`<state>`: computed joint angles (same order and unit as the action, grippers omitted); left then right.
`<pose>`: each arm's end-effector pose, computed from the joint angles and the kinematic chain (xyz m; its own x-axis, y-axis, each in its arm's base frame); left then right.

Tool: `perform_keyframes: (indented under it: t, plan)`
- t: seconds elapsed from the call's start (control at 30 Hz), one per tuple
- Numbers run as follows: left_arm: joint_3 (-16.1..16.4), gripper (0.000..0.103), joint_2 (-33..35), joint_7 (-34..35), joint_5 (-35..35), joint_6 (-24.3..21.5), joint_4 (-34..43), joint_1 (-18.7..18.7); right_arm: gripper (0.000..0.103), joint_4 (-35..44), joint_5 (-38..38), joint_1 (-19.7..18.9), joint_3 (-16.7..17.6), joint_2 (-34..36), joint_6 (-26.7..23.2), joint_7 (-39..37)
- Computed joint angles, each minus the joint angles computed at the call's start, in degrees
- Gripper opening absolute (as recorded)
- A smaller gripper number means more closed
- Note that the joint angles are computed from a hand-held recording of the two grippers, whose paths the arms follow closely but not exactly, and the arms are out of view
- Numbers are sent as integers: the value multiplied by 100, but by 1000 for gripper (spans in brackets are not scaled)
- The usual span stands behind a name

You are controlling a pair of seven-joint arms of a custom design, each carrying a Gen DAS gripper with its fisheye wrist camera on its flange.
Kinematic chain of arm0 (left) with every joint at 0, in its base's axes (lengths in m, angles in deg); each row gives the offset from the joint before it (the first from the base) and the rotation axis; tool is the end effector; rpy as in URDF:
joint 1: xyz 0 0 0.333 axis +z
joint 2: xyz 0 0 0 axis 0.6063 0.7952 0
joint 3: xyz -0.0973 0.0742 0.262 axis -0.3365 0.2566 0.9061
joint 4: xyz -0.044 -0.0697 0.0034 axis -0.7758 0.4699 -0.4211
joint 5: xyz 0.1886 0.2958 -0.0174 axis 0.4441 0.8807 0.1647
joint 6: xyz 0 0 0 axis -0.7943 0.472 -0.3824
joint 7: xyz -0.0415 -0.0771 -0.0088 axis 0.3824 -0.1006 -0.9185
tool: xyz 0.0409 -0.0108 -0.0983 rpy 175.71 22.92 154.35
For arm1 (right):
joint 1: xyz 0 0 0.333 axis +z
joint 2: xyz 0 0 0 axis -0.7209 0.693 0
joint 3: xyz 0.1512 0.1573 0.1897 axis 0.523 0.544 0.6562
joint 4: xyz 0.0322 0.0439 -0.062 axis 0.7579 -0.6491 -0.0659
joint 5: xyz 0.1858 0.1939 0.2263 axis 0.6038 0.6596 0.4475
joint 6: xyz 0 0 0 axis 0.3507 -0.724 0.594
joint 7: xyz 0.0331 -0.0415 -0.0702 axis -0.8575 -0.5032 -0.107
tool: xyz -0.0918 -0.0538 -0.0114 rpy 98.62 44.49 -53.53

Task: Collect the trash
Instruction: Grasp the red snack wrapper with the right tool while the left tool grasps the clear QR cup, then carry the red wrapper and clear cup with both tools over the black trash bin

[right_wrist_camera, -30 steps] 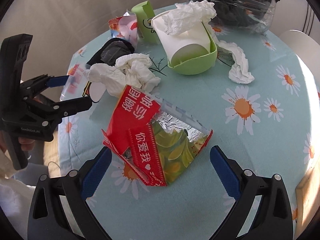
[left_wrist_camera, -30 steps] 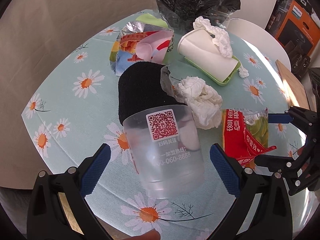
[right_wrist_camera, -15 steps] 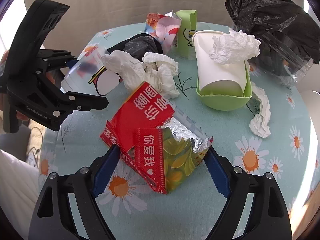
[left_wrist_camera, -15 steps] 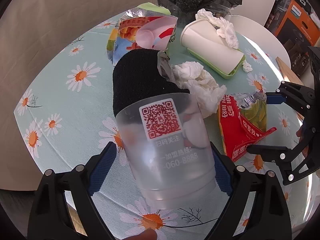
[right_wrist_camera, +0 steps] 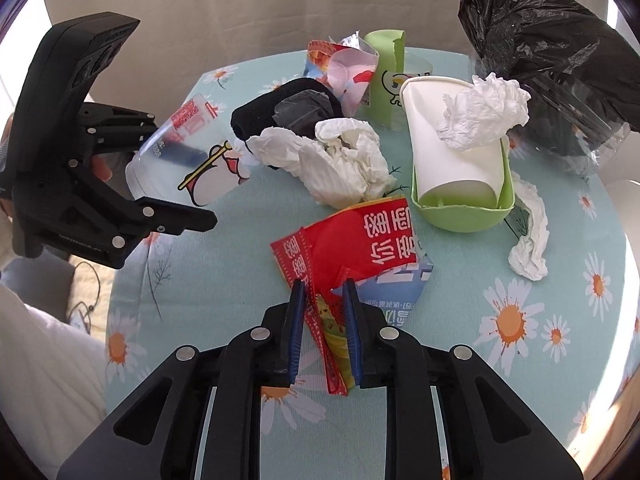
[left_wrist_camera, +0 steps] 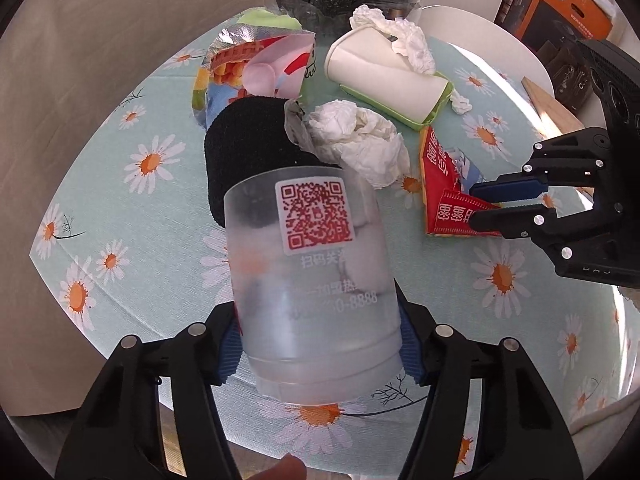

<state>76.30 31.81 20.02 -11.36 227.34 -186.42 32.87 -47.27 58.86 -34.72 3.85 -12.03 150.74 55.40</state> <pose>0.5703 -0.1241 0.4746 -0.3819 -0.9233 0.0402 -0.8358 0.3265 -0.4413 0.6798 0.2212 0.4916 0.6395 -0.7625 -0.0982 -0.6908 -0.5139 -0.5087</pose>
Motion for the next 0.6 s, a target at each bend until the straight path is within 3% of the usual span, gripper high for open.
perform_keyframes:
  t: [0.2,0.5,0.6]
  plan:
    - [22,63,-110,371,-108,-273,117,83,8,-490,-31,5,-96,-452,73,365]
    - [3,63,-3,1142,-418,-614,690,156,8,-1323,-366,179,-272,-1179,582,1401]
    - [12,63,71,1084,-340,-754,943,135,8,-1528,-568,234,-338,-1395,732,1757]
